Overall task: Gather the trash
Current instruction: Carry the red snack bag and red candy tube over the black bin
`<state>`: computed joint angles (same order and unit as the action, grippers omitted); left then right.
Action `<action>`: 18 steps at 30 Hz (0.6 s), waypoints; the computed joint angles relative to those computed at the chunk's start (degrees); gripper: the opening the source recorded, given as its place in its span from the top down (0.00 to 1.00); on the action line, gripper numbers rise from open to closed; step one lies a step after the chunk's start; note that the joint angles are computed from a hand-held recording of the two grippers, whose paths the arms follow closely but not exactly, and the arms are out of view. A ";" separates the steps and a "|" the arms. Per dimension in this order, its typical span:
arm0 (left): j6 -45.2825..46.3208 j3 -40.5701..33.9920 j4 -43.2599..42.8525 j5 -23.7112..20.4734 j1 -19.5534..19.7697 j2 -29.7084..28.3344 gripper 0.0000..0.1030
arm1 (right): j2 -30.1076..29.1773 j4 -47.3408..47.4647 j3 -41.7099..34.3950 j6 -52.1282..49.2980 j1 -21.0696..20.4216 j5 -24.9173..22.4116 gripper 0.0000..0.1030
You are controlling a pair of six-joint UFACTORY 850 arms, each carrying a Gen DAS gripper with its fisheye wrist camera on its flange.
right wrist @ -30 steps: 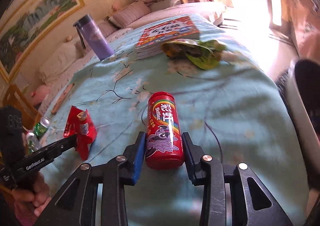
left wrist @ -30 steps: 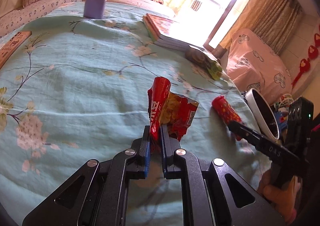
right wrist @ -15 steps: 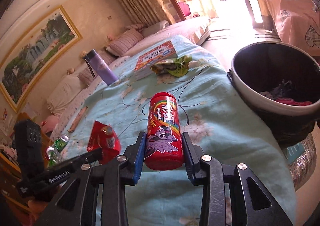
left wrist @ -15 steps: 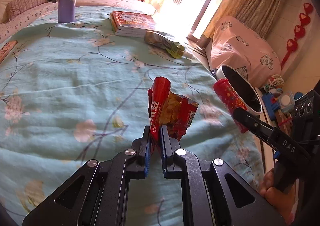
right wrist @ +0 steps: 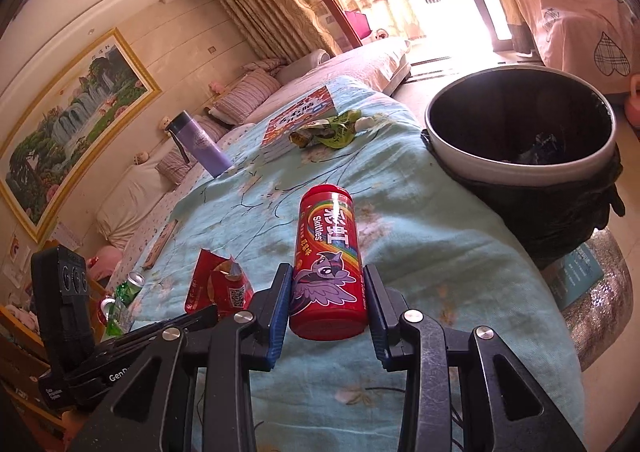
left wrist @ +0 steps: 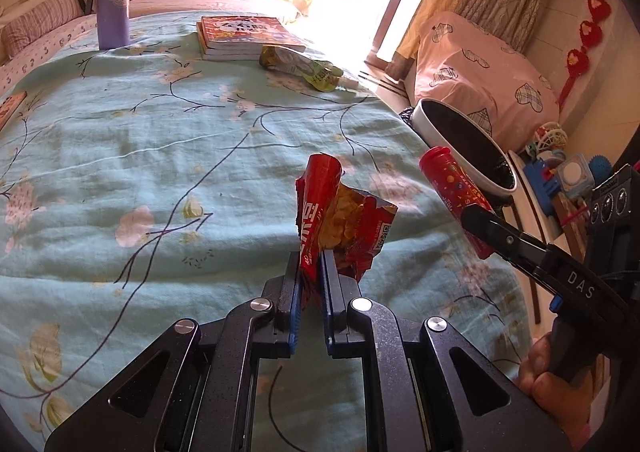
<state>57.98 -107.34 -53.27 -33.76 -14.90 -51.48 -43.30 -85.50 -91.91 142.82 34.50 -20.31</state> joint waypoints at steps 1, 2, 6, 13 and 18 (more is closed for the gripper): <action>0.12 0.19 0.06 0.11 -0.12 0.12 0.92 | 0.13 -0.38 0.28 0.67 0.12 -0.17 0.66; 0.25 0.40 0.18 0.33 -0.25 0.25 0.92 | 0.37 -0.99 0.73 1.43 0.16 -0.23 0.66; 1.30 1.80 0.20 1.75 -0.78 1.20 0.92 | 0.78 -3.41 1.80 4.50 0.29 -0.60 0.66; 2.90 3.12 0.20 3.64 -1.71 2.24 0.92 | 1.92 -4.98 3.45 5.98 0.89 -2.91 0.66; 3.49 3.35 0.29 3.78 -2.46 2.58 0.92 | 2.94 -6.87 4.90 8.19 0.92 -3.89 0.66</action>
